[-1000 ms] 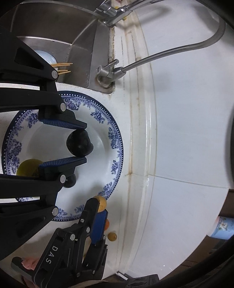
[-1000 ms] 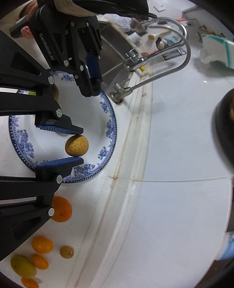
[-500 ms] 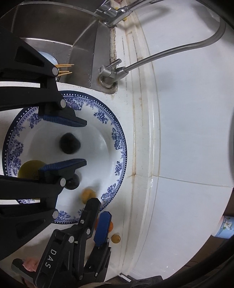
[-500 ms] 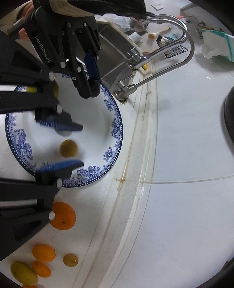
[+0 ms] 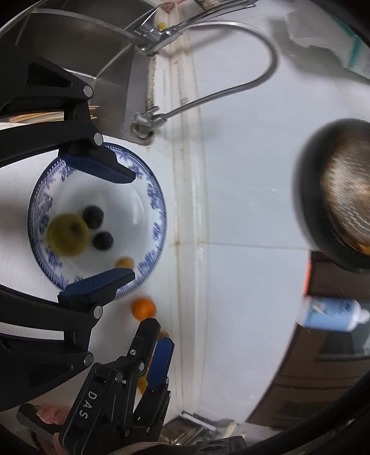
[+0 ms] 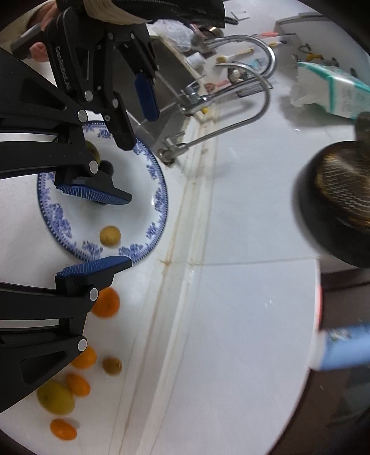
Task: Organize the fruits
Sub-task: 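Reach and grasp an orange with the left tool while the right tool grasps the large yellow pear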
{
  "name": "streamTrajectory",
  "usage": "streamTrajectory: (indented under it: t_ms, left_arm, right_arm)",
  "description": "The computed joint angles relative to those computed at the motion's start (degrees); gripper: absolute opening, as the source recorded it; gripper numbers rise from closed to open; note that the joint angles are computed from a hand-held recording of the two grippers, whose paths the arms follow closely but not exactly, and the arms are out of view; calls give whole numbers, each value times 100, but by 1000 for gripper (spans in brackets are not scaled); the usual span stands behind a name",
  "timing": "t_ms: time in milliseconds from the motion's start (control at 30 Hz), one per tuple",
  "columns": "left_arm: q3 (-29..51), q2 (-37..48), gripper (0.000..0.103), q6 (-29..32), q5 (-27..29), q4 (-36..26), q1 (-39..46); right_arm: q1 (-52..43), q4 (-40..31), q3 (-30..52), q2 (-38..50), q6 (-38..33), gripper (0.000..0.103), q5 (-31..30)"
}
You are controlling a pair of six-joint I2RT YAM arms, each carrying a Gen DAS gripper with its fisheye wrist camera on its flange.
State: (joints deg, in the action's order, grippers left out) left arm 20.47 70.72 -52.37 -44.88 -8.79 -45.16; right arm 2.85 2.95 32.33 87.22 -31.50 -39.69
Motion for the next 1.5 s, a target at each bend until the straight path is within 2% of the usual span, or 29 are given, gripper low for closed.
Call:
streamTrajectory:
  t_ms: [100,167,267,367,500,600,667,800,867,1067,1267,1500]
  left_arm:
    - [275,63,69,-236,-308,-386,-410]
    - [465,148,71,-371,-487,-602,-681]
    - [692,305,75,-430,-640,-712,-963]
    - [911,493,79,-472,-810,-782,-1176]
    - [1109,764,83,-313,-826,-625,-1260]
    - [1222,960,85,-93,-769,-432,-1224]
    - [1289,1089,88,72,-717,-316,-1155]
    - [1391,1343,89,531,-512,37,-939]
    - [1397,1436,90,808,-348,279,-796]
    - [1481,1869,90,1505,298,875,-250]
    - [1882,2579,90,2292,846,1075,289]
    - [2473,3329,90,2946,1641,1074,826]
  right_arm:
    - [-413,-143,-134,-394,-145,47,-174]
    - [-726,-251,-208,-641,-253,48,-287]
    - [-1150,-531,-187,-878,-400,48,-476]
    - [-1531,-706,-186,-1062,-518,56,-592]
    - [-2016,-787,-183,-1193,-607,56,-677]
    - [-2294,-819,-129,-1175,-545,64,-623]
    - [-2424,-688,-144,-1173,-406,66,-465]
    - [-2599,-606,-6,-980,-277,67,-141]
    - [-2586,-451,22,-865,-192,73,115]
    - [-2425,-140,225,-223,-10,73,849]
    - [-2172,80,490,522,152,73,1486]
    - [-1976,-55,1010,1267,330,73,1786]
